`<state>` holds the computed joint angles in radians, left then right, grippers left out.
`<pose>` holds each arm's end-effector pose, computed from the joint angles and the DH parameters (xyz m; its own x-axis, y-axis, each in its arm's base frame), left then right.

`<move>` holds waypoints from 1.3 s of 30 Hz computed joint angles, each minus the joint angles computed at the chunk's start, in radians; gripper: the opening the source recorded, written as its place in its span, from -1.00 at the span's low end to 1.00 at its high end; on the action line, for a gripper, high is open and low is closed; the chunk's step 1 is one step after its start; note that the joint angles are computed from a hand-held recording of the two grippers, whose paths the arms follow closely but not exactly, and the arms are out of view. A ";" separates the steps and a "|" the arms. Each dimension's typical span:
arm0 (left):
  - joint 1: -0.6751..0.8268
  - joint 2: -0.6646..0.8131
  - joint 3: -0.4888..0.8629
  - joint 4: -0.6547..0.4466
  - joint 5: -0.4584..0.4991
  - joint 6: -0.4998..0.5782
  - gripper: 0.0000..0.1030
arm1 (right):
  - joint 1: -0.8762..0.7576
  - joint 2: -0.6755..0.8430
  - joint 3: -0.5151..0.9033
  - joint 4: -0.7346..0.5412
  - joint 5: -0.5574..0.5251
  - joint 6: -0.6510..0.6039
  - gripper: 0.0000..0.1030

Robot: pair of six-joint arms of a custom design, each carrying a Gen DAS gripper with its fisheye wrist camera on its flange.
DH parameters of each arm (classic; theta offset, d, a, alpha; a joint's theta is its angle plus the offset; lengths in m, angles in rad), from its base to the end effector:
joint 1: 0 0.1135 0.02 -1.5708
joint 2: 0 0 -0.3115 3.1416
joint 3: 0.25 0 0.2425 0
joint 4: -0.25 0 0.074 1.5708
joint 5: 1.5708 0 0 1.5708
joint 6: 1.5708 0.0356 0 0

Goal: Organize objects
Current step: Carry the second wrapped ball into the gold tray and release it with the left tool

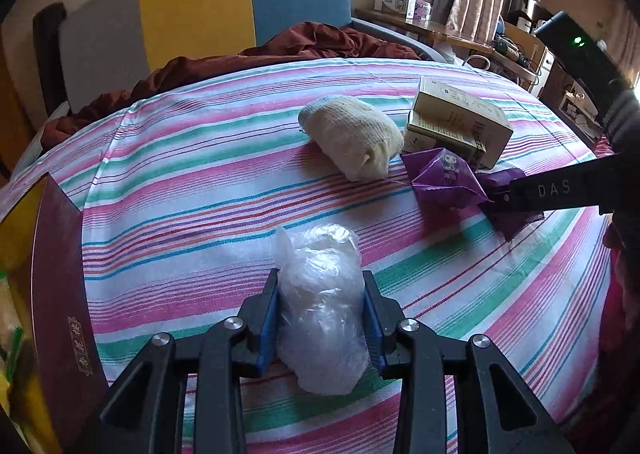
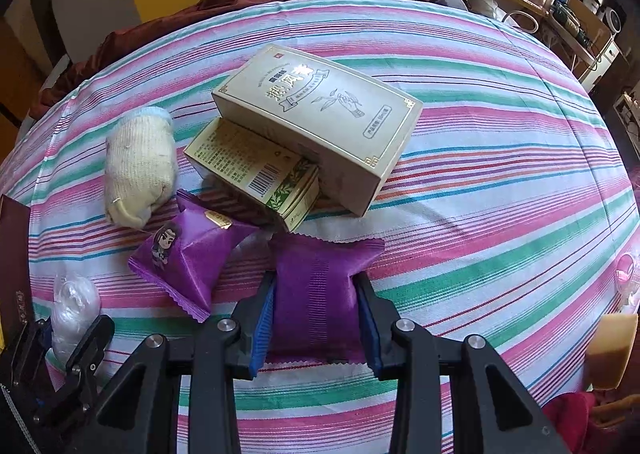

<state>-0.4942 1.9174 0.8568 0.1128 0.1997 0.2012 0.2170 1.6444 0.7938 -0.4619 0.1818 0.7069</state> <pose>0.3105 -0.1753 0.1423 -0.5873 0.5389 -0.6039 0.6983 0.7147 -0.0413 0.2658 0.0520 0.1817 -0.8261 0.4720 -0.3078 0.4865 0.8731 0.0330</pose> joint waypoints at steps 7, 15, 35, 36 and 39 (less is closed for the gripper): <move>-0.003 0.000 -0.013 0.032 -0.002 0.000 -0.27 | 0.000 0.004 0.011 -0.012 0.008 -0.009 -0.27; -0.002 -0.018 0.000 -0.025 -0.005 -0.005 -0.34 | -0.005 0.003 0.017 -0.016 0.010 -0.017 -0.27; 0.635 -0.190 0.228 -0.435 0.363 0.148 -0.34 | 0.019 0.021 0.080 -0.070 0.068 -0.035 -0.27; 0.672 -0.154 0.273 -0.447 0.362 0.147 -0.34 | 0.028 0.040 0.097 -0.072 0.072 -0.026 -0.27; 0.760 -0.030 0.430 -0.504 0.351 0.128 -0.34 | 0.064 0.008 0.056 -0.076 0.088 0.006 -0.27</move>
